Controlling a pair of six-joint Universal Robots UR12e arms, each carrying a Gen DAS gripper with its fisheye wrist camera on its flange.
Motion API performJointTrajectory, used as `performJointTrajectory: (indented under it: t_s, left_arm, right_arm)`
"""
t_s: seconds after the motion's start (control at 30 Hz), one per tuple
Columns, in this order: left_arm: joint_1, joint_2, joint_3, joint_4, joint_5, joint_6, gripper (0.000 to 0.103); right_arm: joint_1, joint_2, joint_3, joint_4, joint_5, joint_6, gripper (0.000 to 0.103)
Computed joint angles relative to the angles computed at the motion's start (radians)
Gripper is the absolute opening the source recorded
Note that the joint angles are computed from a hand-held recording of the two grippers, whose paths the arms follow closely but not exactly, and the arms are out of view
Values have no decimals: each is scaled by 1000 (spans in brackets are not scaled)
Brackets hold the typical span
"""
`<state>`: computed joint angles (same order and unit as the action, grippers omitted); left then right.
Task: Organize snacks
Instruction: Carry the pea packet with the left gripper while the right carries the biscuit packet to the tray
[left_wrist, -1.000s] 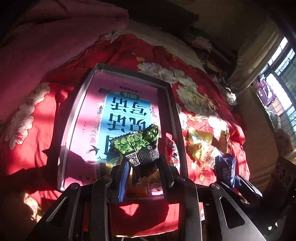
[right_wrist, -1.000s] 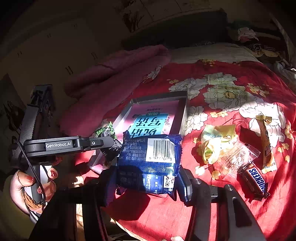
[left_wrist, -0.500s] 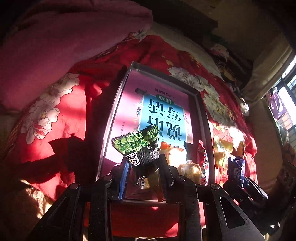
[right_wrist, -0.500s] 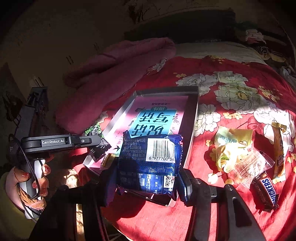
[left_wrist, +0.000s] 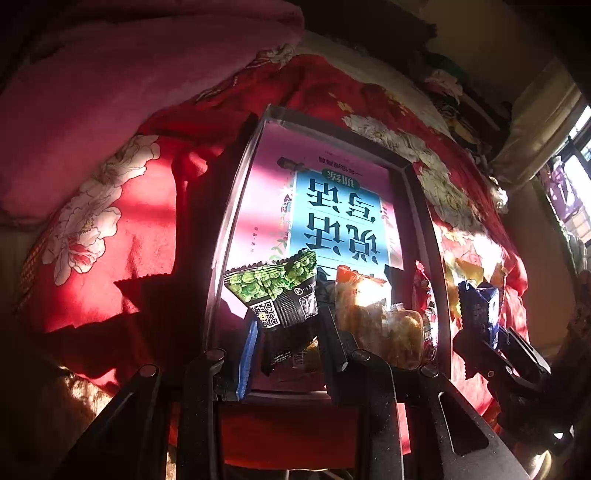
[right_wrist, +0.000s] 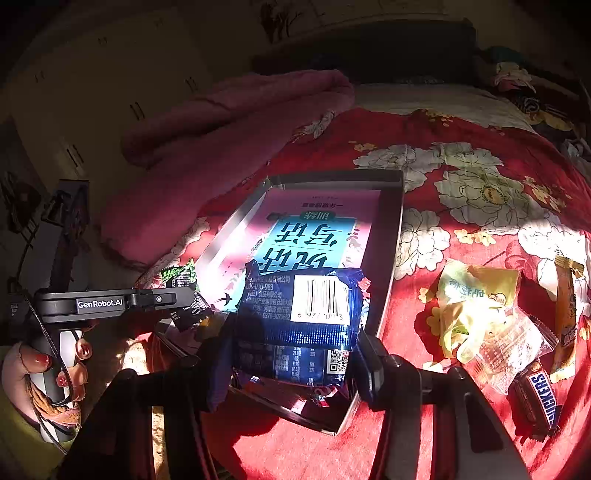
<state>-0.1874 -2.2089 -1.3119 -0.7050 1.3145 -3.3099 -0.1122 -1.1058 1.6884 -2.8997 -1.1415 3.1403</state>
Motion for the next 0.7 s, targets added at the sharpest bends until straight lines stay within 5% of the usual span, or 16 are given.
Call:
performJointTrajectory:
  t_s: [0.7]
  left_arm:
    - [-9,-18,15,-5,20,26,31]
  right_arm:
    - [15,25,-24,25,-57,-28,56]
